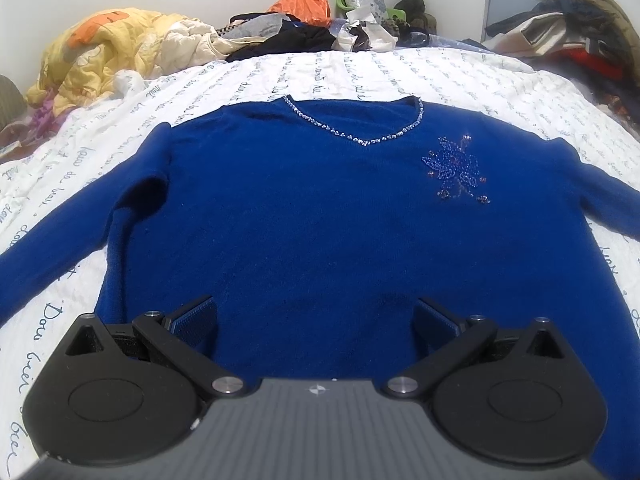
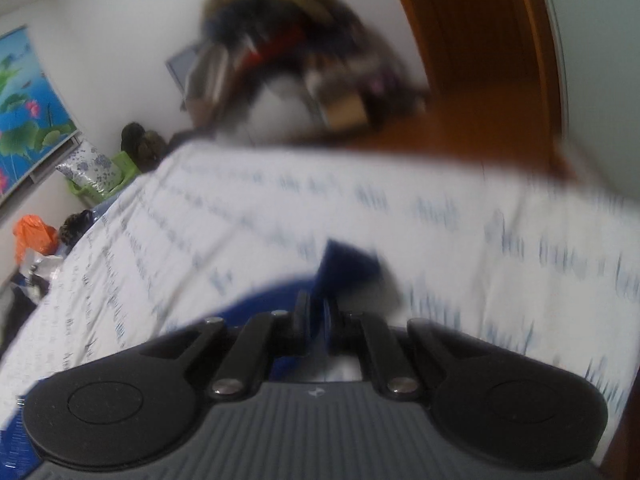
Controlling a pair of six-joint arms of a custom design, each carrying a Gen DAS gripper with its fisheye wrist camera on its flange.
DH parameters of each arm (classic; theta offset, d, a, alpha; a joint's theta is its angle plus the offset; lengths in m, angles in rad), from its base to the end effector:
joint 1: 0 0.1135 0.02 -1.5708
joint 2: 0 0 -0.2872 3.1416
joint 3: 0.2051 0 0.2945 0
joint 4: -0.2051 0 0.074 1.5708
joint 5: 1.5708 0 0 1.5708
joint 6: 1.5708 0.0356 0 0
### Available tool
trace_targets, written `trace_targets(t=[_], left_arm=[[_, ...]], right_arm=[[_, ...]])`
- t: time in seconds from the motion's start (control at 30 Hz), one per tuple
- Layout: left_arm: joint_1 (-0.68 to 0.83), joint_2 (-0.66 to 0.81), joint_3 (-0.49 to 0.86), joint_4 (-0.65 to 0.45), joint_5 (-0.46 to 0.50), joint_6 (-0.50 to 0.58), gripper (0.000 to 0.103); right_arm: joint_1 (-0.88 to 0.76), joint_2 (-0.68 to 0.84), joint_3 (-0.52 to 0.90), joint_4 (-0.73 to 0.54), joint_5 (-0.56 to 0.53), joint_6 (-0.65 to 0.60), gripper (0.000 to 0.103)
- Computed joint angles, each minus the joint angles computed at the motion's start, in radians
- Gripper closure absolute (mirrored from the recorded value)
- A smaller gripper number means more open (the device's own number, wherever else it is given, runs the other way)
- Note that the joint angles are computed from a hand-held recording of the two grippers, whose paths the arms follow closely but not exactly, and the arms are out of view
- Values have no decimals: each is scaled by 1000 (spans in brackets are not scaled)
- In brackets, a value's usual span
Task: Fold small clothes
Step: 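Grasp the sleeve cuff with the right gripper and lift it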
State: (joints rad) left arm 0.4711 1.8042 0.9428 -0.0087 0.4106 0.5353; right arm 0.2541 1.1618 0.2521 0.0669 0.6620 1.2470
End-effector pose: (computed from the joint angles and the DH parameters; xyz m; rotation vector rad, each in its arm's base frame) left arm 0.3526 0.1637 0.1317 0.2532 2.3337 -0.0145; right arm 0.1972 0.0286 0.1101 1.2904 1.7824 0.0186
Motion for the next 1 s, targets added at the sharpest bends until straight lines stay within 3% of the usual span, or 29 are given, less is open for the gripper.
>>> trace_targets(t=[0.03, 0.07, 0.1, 0.23, 0.27, 0.33, 0.43, 0.5, 0.57, 0.63, 0.7, 0.8, 1.0], left_arm=[[0, 0, 0, -2, 1, 3, 0], [1, -1, 0, -3, 0, 6, 0], [1, -1, 0, -4, -2, 9, 0], [5, 3, 5, -2, -5, 4, 0], [7, 5, 10, -6, -4, 1, 0], [10, 8, 13, -9, -2, -1, 0], [16, 12, 18, -8, -8, 4, 0], [22, 16, 27, -9, -10, 1, 0], [26, 22, 41, -16, -8, -10, 0], [29, 27, 55, -25, -7, -19, 0], [29, 28, 61, -25, -8, -23, 0], [30, 26, 61, -21, -1, -35, 0], [47, 37, 70, -25, -10, -24, 0]], right_arm=[[-8, 9, -22, 53, -33, 24, 92], [-23, 22, -44, 114, -64, 40, 80], [-40, 48, -67, 197, -93, 55, 78], [-69, 100, -155, 495, -73, 82, 26], [-63, 123, -154, 529, -45, 89, 25], [-65, 171, -151, 584, -15, 73, 30], [-98, 240, -132, 590, -66, 129, 94], [-86, 264, -121, 575, -40, 197, 97], [-11, 206, -63, 397, 80, 194, 97], [101, 156, 28, 221, 228, 123, 97], [192, 159, 132, 145, 333, -2, 97], [298, 239, 286, 166, 399, -230, 97], [392, 491, 576, 262, 317, -520, 97]])
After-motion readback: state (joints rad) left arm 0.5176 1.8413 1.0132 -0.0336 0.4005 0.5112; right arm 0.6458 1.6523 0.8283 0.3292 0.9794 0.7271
